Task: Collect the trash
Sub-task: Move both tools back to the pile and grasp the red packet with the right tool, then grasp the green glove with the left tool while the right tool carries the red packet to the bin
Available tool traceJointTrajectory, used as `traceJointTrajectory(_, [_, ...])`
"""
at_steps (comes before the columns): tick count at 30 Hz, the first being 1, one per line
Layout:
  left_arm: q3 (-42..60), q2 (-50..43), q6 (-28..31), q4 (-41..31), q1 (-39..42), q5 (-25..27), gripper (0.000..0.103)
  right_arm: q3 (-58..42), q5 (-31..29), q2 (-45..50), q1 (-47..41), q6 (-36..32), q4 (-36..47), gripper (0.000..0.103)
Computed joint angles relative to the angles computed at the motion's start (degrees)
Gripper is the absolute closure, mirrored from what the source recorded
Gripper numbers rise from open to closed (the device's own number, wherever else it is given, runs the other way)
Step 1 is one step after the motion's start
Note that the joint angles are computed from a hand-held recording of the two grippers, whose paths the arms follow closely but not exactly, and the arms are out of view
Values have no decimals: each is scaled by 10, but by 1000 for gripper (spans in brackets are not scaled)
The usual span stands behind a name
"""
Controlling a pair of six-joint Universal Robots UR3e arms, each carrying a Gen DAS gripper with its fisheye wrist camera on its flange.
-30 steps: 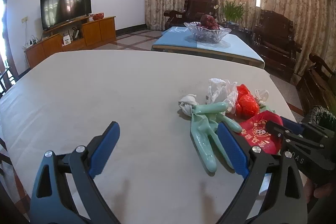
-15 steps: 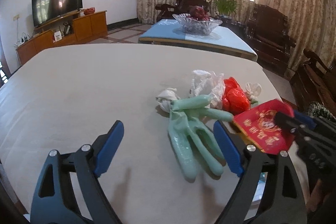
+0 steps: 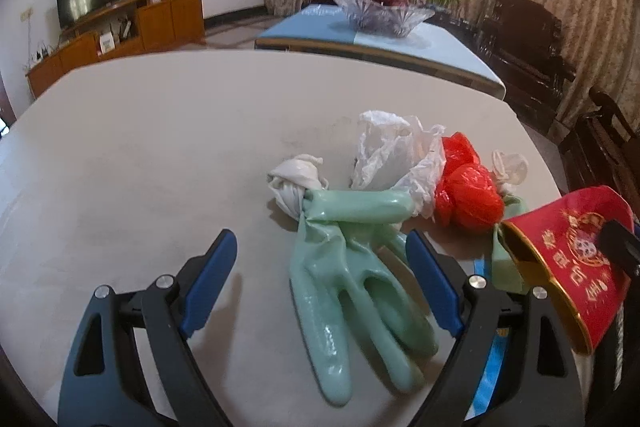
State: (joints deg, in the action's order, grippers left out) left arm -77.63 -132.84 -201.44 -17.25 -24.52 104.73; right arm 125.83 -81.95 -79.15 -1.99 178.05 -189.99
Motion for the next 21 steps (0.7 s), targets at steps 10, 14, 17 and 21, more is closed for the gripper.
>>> traceJointTrajectory(10, [-38,24,4,12,8,-52,84,-9,-2,4,0,0,9,75])
traceJointTrajectory(14, [-106,74,-7,40,5,-42,89,5,2,-13,-1,2,5,75])
traceJointTrajectory(17, [-156,114,-3,57,0,-37,90,14,3,-26,0,3,6,75])
traceJointTrajectory(21, [-195,157,1,59,-10,-26,90,37,12,-62,-7,2,14,75])
